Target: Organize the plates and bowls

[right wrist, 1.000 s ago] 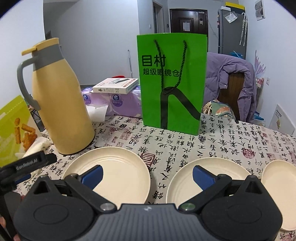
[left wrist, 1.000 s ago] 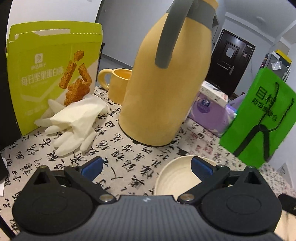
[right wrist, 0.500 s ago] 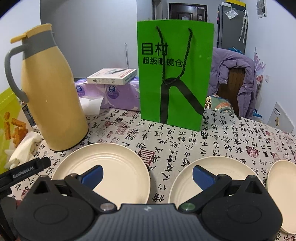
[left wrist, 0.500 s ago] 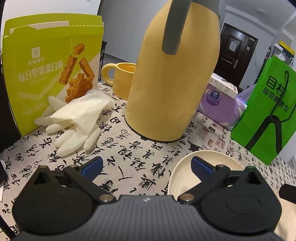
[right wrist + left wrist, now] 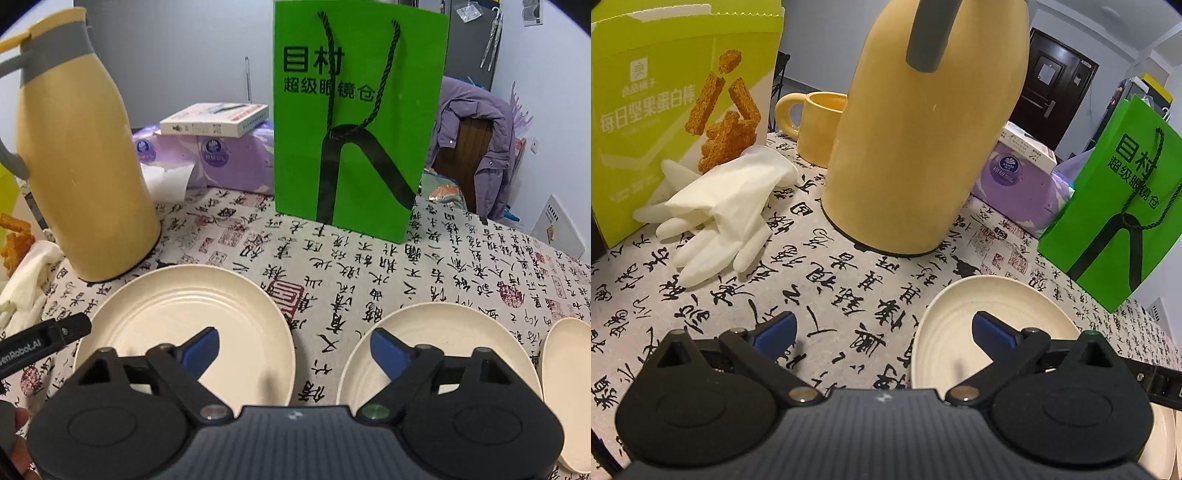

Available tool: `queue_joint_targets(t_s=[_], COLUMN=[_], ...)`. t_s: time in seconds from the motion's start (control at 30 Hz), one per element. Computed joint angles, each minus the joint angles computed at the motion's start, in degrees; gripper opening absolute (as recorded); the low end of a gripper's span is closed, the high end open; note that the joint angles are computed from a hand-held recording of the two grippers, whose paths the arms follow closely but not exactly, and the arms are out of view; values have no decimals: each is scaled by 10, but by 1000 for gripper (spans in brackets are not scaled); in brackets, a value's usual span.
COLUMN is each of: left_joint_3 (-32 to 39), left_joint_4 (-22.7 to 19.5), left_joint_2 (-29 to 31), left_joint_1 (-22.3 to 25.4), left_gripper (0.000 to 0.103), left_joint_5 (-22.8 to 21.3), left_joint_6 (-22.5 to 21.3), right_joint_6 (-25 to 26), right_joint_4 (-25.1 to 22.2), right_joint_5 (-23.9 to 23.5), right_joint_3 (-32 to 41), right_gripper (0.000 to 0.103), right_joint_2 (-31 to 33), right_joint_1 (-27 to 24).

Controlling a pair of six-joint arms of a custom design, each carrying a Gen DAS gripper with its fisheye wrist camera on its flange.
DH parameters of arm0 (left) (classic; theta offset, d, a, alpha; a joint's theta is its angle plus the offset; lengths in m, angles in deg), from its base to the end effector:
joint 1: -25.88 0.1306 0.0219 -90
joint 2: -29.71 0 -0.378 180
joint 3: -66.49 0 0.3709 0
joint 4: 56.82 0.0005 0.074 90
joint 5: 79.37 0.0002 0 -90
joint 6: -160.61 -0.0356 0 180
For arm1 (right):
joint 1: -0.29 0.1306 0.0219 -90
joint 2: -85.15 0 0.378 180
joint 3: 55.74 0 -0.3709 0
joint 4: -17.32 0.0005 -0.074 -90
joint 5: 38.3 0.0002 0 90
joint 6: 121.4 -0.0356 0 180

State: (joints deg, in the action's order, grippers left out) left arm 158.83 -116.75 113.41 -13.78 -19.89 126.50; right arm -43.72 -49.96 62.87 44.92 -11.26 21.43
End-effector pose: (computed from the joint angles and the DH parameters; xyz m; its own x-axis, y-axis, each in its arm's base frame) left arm 0.3287 -0.2497 0.4802 -0.5897 -0.4376 -0.6788 -0.3262 0.8979 -0.2956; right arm 0.3793 0.1387 0.5313 -0.7510 -0.0660 -0.6570 -0.0798 0.9968 -0.0089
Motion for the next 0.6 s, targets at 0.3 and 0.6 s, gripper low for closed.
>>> queue_joint_targets(t_s=[0.3, 0.6], left_joint_3=[5, 13], left_joint_4=[-10, -30], left_joint_2=[7, 17], left_joint_1=[7, 7], left_gripper=[78, 43], left_joint_5=[30, 41], left_joint_6=[-5, -11], right_joint_6=[6, -1], right_joint_4=[-16, -43], right_joint_5=[-13, -15], right_joint_3=[9, 28], right_gripper=[58, 34], right_joint_2=[19, 48], right_joint_1=[8, 11])
